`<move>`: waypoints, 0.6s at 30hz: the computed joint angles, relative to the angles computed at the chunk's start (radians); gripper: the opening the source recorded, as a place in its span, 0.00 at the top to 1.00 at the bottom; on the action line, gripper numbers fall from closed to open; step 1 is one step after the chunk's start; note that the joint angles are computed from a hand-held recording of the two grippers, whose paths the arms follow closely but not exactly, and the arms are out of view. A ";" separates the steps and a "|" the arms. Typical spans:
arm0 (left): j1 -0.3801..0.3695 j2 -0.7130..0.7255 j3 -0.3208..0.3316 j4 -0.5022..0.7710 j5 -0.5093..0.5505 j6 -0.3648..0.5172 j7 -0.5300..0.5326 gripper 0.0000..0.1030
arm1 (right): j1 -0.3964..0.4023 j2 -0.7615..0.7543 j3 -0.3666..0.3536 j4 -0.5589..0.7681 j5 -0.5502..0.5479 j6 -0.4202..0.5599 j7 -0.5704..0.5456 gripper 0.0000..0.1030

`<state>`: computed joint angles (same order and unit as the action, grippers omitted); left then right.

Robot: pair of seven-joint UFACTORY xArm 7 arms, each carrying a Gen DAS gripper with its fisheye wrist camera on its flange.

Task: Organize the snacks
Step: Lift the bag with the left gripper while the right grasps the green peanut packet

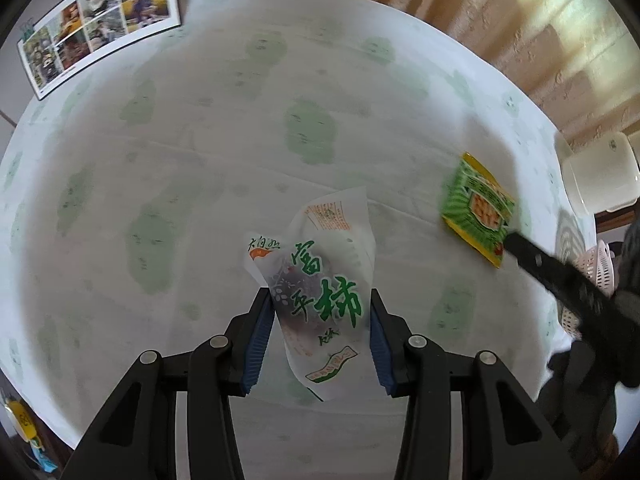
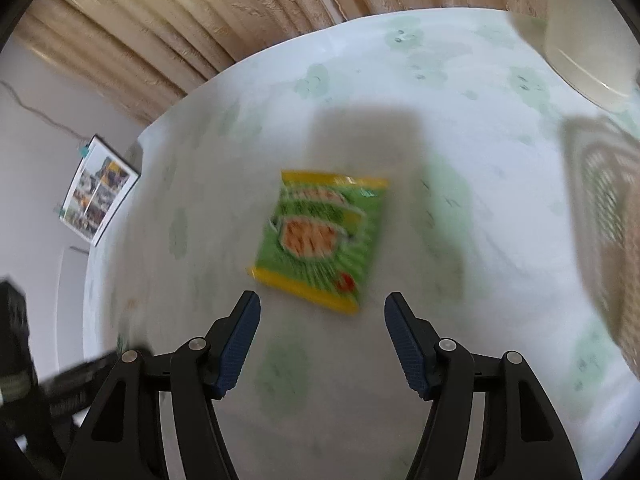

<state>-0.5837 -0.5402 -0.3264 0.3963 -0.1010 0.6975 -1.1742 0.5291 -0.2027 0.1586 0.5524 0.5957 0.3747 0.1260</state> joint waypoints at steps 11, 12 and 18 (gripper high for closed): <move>-0.005 -0.089 0.034 -0.073 -0.045 -0.001 0.043 0.60 | -0.069 0.245 0.061 0.205 -0.423 -0.031 0.362 0.33; -0.007 -0.099 0.037 -0.079 -0.047 0.002 0.046 0.60 | -0.067 0.260 0.060 0.221 -0.460 -0.025 0.392 0.32; -0.004 -0.136 0.045 -0.104 -0.058 0.009 0.052 0.60 | -0.033 0.311 0.053 0.271 -0.688 -0.010 0.528 0.22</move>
